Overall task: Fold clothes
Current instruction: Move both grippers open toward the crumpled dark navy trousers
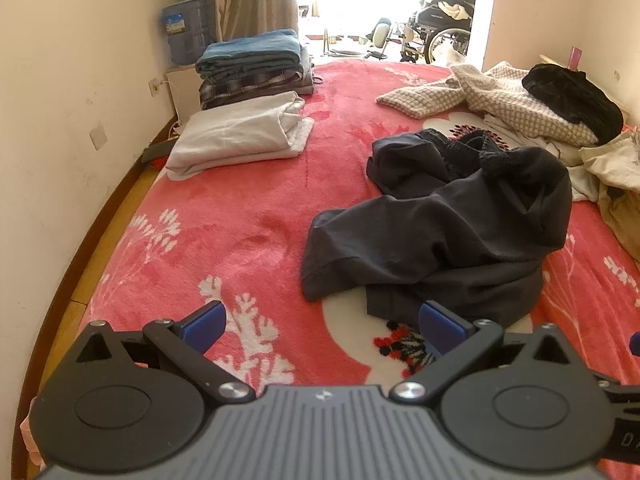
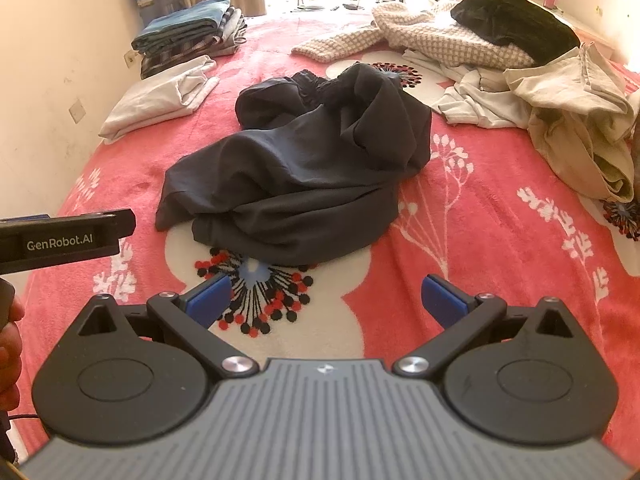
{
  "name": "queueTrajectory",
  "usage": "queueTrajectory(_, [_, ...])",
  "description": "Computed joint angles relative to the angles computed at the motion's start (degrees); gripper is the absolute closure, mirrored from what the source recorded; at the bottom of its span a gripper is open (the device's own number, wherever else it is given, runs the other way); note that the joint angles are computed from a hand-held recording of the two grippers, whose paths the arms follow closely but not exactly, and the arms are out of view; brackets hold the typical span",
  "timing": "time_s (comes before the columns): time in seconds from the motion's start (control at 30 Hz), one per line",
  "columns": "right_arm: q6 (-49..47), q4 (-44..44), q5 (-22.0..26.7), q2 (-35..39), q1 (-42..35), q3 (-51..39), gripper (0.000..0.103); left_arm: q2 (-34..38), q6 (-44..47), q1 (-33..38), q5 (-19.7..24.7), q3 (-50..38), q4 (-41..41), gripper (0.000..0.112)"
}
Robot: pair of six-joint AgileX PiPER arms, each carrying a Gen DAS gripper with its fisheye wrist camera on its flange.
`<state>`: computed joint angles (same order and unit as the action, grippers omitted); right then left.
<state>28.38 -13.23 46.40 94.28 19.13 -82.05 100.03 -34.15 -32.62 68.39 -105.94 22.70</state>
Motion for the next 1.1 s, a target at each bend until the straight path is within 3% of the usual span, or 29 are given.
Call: queueTrajectory(1.1, [1.72,-1.97,-0.09,0.35,-0.11,0.18,0.001,1.17,-0.70,-1.02,-0.57,-0.05,-1.22,0.009])
